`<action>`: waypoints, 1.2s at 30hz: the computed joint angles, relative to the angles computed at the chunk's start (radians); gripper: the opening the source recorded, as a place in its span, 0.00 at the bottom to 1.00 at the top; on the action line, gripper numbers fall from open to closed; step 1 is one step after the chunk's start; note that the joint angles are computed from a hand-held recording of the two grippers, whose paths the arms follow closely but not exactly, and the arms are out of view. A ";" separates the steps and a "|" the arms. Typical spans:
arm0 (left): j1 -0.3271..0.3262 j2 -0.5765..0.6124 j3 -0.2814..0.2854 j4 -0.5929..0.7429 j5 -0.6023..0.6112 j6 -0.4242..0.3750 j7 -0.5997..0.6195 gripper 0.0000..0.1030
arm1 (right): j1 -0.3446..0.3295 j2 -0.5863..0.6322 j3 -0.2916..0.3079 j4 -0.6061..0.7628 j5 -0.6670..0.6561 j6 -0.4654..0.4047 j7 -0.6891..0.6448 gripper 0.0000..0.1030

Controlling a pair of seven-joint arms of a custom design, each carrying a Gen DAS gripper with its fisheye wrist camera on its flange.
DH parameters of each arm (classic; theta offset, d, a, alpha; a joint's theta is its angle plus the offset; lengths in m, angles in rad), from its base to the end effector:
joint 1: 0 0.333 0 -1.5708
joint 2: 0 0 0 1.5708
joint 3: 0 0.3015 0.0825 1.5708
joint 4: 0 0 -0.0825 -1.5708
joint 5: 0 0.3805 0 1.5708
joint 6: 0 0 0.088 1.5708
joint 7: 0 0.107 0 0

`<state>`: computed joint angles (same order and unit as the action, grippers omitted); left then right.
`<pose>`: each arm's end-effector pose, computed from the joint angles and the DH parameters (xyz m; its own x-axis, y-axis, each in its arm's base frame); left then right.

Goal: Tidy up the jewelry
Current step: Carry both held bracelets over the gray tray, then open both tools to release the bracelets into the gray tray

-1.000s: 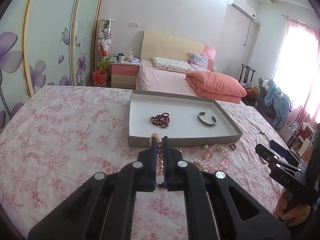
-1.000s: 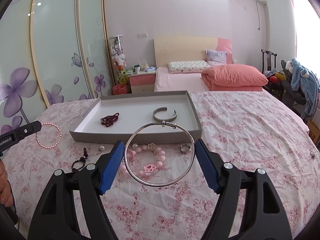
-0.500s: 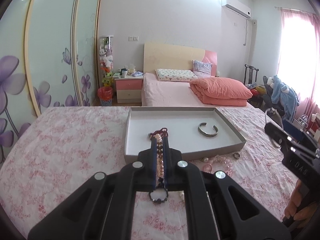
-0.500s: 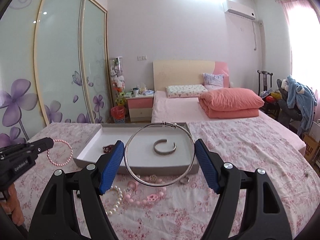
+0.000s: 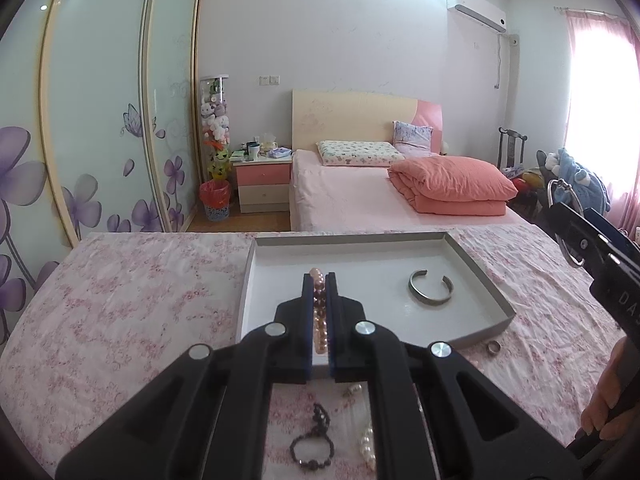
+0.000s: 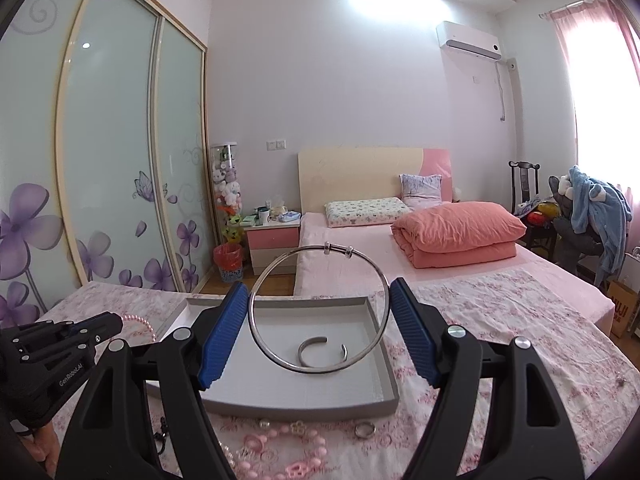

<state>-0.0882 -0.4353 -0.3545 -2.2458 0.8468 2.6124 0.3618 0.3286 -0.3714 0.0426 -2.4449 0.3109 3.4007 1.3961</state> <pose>0.4174 -0.2430 0.5959 0.1416 -0.9898 0.0128 -0.4802 -0.0800 -0.8735 0.4431 0.1383 0.5881 0.2566 -0.9626 -0.0870 -0.2652 0.0165 -0.9641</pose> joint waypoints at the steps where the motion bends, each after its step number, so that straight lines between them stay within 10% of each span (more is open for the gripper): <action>1: 0.009 0.017 -0.003 0.013 0.011 0.000 -0.002 0.06 | 0.004 0.021 -0.007 0.015 -0.004 0.005 0.001 0.71; 16: -0.020 0.271 0.070 0.197 0.093 0.006 0.006 0.06 | 0.017 0.239 -0.032 0.211 0.002 -0.099 0.030 0.71; 24: -0.040 0.328 0.119 0.223 0.064 0.042 0.019 0.08 | -0.178 0.269 0.151 0.232 -0.064 -0.145 0.103 0.71; 36: -0.009 0.294 0.134 0.198 0.070 0.008 -0.035 0.16 | -0.102 0.352 0.071 0.336 -0.278 -0.340 0.238 0.71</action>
